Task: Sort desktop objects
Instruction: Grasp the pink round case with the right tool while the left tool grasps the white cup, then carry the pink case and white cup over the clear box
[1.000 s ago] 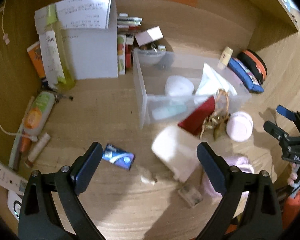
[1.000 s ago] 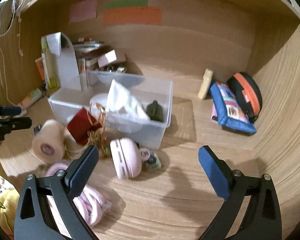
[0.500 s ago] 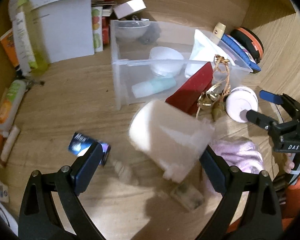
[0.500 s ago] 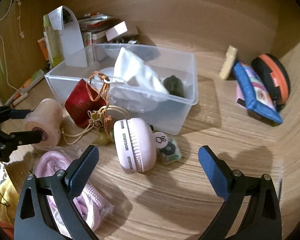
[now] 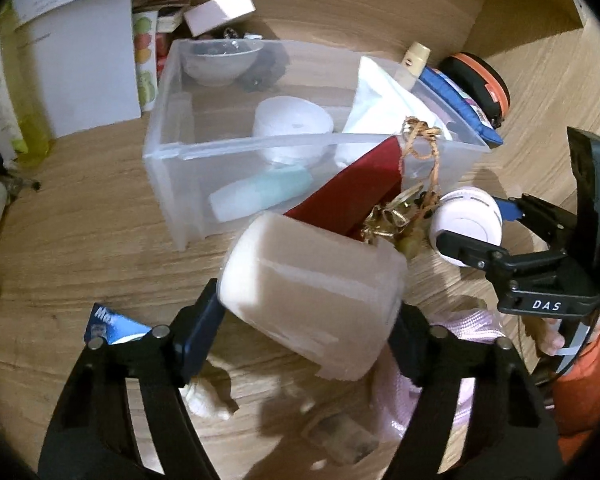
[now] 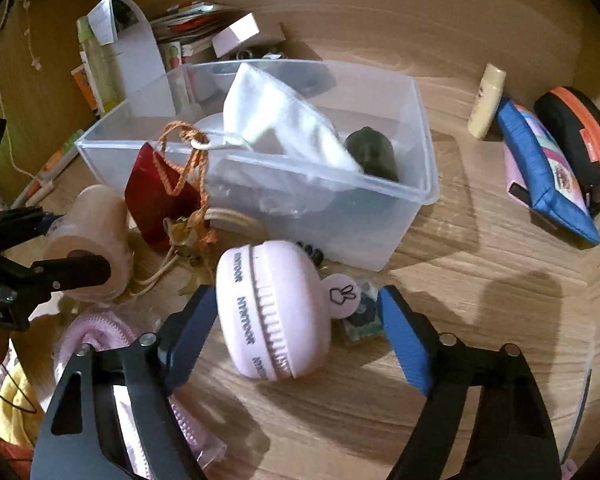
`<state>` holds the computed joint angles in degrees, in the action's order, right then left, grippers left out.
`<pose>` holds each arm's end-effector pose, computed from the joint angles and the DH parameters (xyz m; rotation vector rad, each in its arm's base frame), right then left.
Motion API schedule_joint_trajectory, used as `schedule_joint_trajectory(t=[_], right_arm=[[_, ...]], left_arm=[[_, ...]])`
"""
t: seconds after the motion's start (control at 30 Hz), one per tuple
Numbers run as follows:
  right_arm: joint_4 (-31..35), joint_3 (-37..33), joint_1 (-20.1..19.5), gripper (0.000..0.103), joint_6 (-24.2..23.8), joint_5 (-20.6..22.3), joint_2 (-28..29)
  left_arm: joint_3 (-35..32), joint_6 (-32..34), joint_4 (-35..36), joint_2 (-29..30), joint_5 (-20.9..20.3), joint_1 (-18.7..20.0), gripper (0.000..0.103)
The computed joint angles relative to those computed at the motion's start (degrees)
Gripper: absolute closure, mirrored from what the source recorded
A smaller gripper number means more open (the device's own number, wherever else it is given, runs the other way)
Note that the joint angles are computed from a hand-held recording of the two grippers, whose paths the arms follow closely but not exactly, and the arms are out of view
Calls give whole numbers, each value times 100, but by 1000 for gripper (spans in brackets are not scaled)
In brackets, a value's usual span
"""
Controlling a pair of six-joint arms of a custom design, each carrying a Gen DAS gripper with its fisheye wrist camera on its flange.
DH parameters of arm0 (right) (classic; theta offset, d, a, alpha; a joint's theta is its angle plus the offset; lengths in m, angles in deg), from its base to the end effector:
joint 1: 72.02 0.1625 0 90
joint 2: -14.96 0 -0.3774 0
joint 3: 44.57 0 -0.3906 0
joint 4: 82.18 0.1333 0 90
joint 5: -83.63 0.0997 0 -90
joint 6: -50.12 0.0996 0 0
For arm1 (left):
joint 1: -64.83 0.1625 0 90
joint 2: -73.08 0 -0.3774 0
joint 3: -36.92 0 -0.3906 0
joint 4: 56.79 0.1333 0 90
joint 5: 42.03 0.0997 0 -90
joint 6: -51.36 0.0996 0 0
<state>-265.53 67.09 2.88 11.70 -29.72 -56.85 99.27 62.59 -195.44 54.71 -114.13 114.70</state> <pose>-0.0528 -0.5559 0.2965 0.2257 -2.2555 0.8049 -0.3557 -0.6763 -0.0761 1.2189 2.5772 -0.2246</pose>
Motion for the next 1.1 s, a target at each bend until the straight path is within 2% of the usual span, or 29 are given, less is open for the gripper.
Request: schedule_joint_trajectory(t=[0.13,0.43,0.7,1.1], right_arm=[[135,-19,-21,47,93,108,-77],[-146,117,-72,48,-15,187,-173],[-475,434,-16,48,-23,326,-475],[-927,673,145,48,-158,398,-751]], left_arm=[[37,60,-181,27,80,-24,30],[196,-187,-495,-64,58,19,35],[700,-438,-1201,-359,-80,11,37],[1209,-549,-2033,-740,236,-62,38]])
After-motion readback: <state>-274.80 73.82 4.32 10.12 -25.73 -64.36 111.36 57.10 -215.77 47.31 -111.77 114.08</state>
